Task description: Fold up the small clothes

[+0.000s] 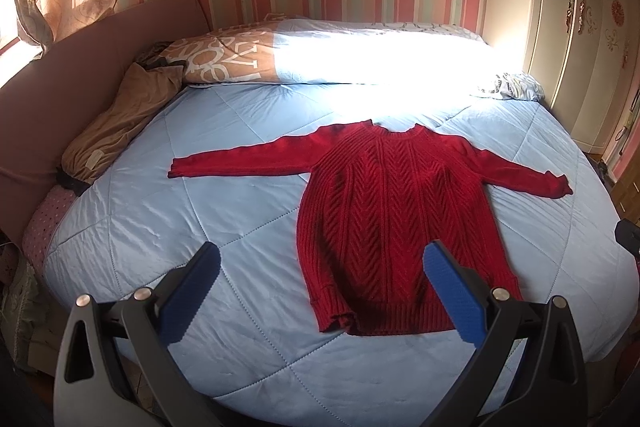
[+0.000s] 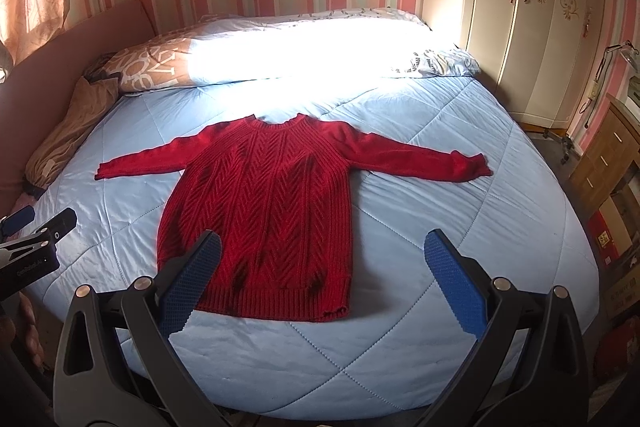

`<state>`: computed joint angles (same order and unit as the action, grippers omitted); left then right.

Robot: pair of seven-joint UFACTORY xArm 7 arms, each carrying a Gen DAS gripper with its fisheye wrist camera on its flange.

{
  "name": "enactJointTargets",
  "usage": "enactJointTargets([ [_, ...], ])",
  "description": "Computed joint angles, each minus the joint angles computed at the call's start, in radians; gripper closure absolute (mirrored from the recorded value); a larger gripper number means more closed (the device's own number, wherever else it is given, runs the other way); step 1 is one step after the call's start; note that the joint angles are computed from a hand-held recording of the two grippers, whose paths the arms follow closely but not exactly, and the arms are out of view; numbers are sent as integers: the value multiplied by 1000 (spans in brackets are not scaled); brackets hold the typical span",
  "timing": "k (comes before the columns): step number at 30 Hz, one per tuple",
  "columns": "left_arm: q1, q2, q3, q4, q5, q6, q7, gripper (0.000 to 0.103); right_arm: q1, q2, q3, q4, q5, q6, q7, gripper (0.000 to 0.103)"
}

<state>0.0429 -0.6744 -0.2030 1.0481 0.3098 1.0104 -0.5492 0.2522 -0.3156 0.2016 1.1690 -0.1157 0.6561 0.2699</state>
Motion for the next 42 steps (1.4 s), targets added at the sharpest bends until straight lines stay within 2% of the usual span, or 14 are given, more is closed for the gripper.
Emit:
enactJointTargets([
  [13, -1, 25, -13, 1, 16, -24, -22, 1, -29, 1, -12, -19, -30, -34, -3, 3],
  [19, 4, 56, -22, 7, 35, -54, -53, 1, -30, 33, -57, -29, 12, -116, -74, 7],
  [20, 7, 65, -26, 11, 43, -56, -60, 1, -37, 43, -59, -28, 8, -131, -82, 10],
  [24, 17, 105, -47, 14, 89, -94, -99, 1, -61, 92, -81, -24, 14, -180, -122, 11],
  [33, -10, 298, -82, 79, 196, -146, -229, 1, -117, 259, -139, 56, 52, -254, -218, 10],
  [36, -33, 384, -88, 134, 251, -150, -288, 1, -137, 333, -160, 103, 151, -292, -322, 4],
  [40, -70, 511, -95, 224, 350, -141, -356, 1, -180, 447, -171, 188, 173, -337, -413, 4],
  [42, -94, 583, -89, 278, 388, -143, -394, 1, -216, 516, -159, 245, 226, -348, -480, 4],
])
